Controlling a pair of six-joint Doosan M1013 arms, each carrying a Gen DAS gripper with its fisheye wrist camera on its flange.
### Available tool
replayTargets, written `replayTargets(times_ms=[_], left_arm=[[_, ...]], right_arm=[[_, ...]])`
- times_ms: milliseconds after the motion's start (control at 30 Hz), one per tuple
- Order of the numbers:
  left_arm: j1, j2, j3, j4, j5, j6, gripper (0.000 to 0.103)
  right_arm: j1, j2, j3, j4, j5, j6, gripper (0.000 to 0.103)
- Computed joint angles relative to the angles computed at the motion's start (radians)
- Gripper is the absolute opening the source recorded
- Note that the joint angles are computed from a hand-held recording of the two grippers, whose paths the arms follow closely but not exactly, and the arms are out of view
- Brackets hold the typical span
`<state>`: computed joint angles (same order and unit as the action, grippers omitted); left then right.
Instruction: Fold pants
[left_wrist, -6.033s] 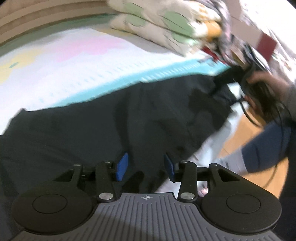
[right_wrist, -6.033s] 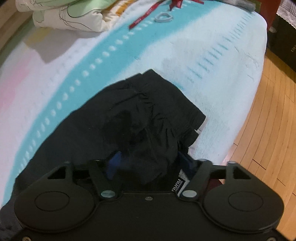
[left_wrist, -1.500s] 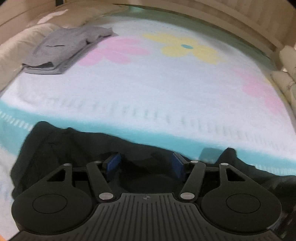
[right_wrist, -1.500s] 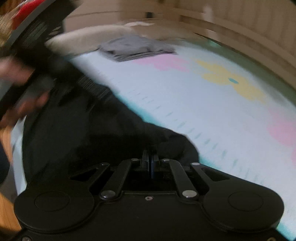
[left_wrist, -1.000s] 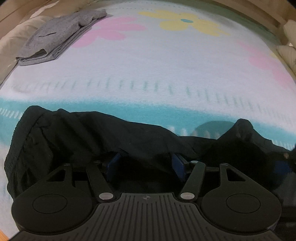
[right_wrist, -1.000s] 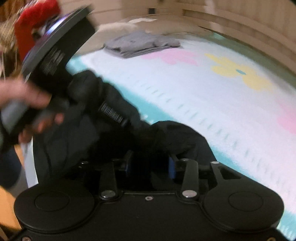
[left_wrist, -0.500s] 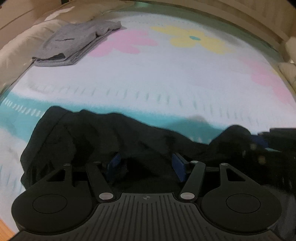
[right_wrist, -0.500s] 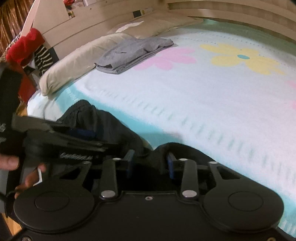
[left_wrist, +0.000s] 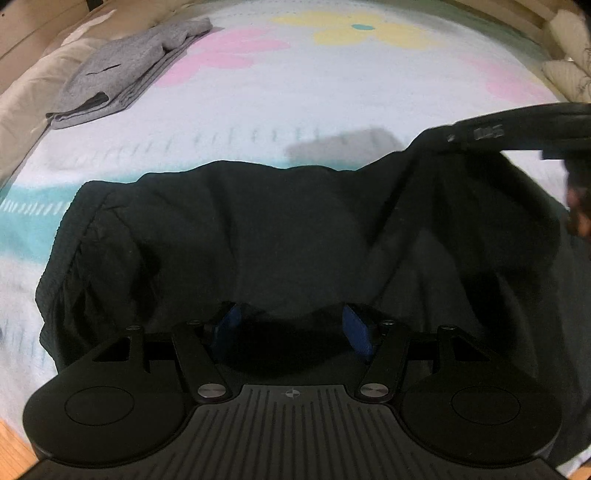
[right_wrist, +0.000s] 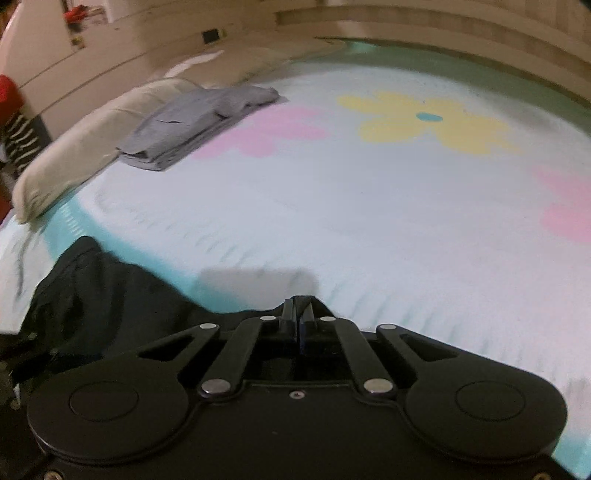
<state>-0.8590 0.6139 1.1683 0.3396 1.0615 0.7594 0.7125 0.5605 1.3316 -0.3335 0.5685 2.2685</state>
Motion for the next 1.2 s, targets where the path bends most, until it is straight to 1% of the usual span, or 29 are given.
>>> replayTargets(times_ms=[167,267,300,333,367,400,433,467,500,533,600,733,767,867,900,933,1000,1033,1067,1100,1133,1167,1200], left_arm=[[-0.002,-0.001,0.002,-0.005,0.004,0.013,0.06],[0.0,0.0,-0.007,-0.013,0.012,0.027,0.059],[0.0,-0.002,-0.006,-0.013,0.009,0.023,0.059],[0.004,-0.006,0.0,-0.015,-0.004,0.015,0.059],[0.005,-0.014,0.008,-0.013,-0.022,-0.001,0.059],[0.007,-0.021,0.019,-0.005,-0.039,-0.013,0.059],[0.005,-0.025,0.022,0.012,-0.048,-0.026,0.06],[0.002,-0.027,0.024,0.037,-0.053,-0.036,0.06],[-0.003,-0.031,0.028,0.055,-0.055,-0.041,0.06],[-0.007,-0.031,0.028,0.067,-0.056,-0.042,0.06],[-0.01,-0.029,0.025,0.063,-0.055,-0.026,0.06],[-0.006,-0.012,0.008,0.003,-0.025,0.024,0.06],[-0.004,-0.007,0.005,-0.012,-0.016,0.037,0.06],[-0.008,-0.007,0.012,0.006,-0.015,0.046,0.061],[-0.008,-0.007,0.013,0.005,-0.015,0.049,0.061],[-0.007,-0.01,0.015,0.004,-0.015,0.045,0.061],[-0.008,-0.01,0.014,0.004,-0.012,0.036,0.061],[-0.01,-0.008,0.008,0.013,-0.01,0.033,0.061],[-0.012,-0.005,0.002,0.029,-0.011,0.029,0.061],[-0.018,-0.005,-0.002,0.048,-0.015,0.025,0.061],[-0.023,-0.006,-0.004,0.067,-0.024,0.021,0.061],[-0.028,-0.006,-0.008,0.084,-0.033,0.022,0.061],[-0.033,-0.005,-0.012,0.096,-0.041,0.025,0.061]], right_arm=[[-0.001,0.046,-0.043,0.001,0.078,-0.018,0.005],[0.002,0.047,-0.028,-0.031,0.064,0.04,0.005],[0.002,0.046,-0.03,-0.034,0.069,0.053,0.007],[0.004,0.045,-0.032,-0.053,0.076,0.075,0.023],[0.006,0.038,-0.024,-0.095,0.067,0.111,0.032],[0.012,0.029,-0.014,-0.177,0.068,0.183,0.043],[0.021,0.02,-0.002,-0.272,0.074,0.263,0.049],[0.029,0.006,0.013,-0.352,0.081,0.326,0.051],[0.031,-0.005,0.021,-0.385,0.086,0.352,0.054],[0.033,-0.02,0.034,-0.398,0.086,0.362,0.054],[0.039,-0.05,0.057,-0.384,0.093,0.349,0.054],[0.06,-0.101,0.123,-0.328,0.077,0.301,0.054],[0.068,-0.102,0.126,-0.307,0.08,0.271,0.053],[0.087,-0.096,0.13,-0.244,0.097,0.172,0.052],[0.089,-0.088,0.124,-0.23,0.115,0.147,0.049],[0.091,-0.077,0.115,-0.23,0.146,0.14,0.049],[0.088,-0.053,0.096,-0.237,0.228,0.16,0.048],[0.082,-0.042,0.088,-0.25,0.275,0.197,0.048],[0.074,-0.046,0.098,-0.264,0.276,0.249,0.047],[0.068,-0.047,0.098,-0.281,0.296,0.304,0.047],[0.067,-0.045,0.089,-0.303,0.349,0.35,0.048],[0.064,-0.046,0.085,-0.321,0.385,0.378,0.048],[0.059,-0.055,0.092,-0.328,0.395,0.396,0.049]])
